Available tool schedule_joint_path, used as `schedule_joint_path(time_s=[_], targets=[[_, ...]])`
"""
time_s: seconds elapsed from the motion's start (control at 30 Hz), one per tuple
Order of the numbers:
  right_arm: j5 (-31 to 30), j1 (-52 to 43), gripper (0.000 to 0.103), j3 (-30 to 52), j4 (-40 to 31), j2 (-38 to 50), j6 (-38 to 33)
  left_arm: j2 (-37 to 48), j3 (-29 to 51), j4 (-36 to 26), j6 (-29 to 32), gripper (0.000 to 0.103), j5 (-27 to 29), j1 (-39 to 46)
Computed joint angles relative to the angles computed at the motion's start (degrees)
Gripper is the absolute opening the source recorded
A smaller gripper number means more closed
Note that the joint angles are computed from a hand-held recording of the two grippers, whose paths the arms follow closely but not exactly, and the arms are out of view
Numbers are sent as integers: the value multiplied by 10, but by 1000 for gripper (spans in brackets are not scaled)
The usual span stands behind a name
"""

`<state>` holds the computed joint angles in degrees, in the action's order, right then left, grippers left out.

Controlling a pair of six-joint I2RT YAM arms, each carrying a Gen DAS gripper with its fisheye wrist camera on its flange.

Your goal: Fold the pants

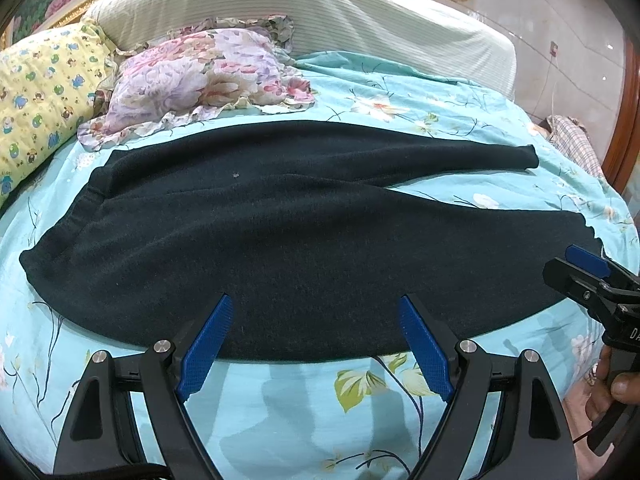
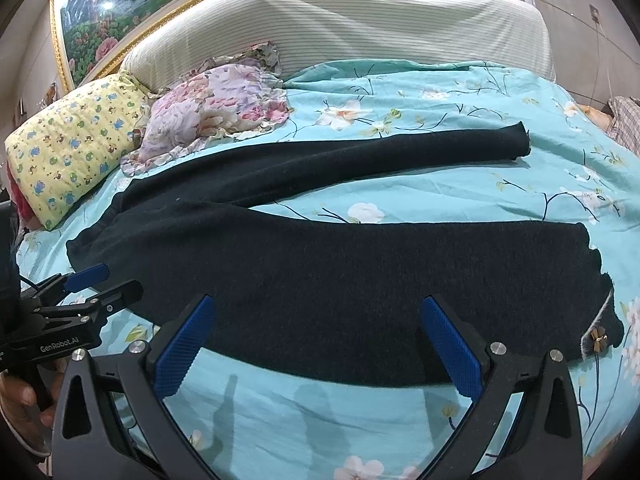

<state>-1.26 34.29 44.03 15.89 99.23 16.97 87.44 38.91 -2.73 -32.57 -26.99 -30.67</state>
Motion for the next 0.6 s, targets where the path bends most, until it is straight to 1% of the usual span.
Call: schedule_joint_path(time_s=[0.6], targets=[[2, 1, 103, -1, 2, 3, 3, 8, 6, 3, 5, 85, 14, 5]])
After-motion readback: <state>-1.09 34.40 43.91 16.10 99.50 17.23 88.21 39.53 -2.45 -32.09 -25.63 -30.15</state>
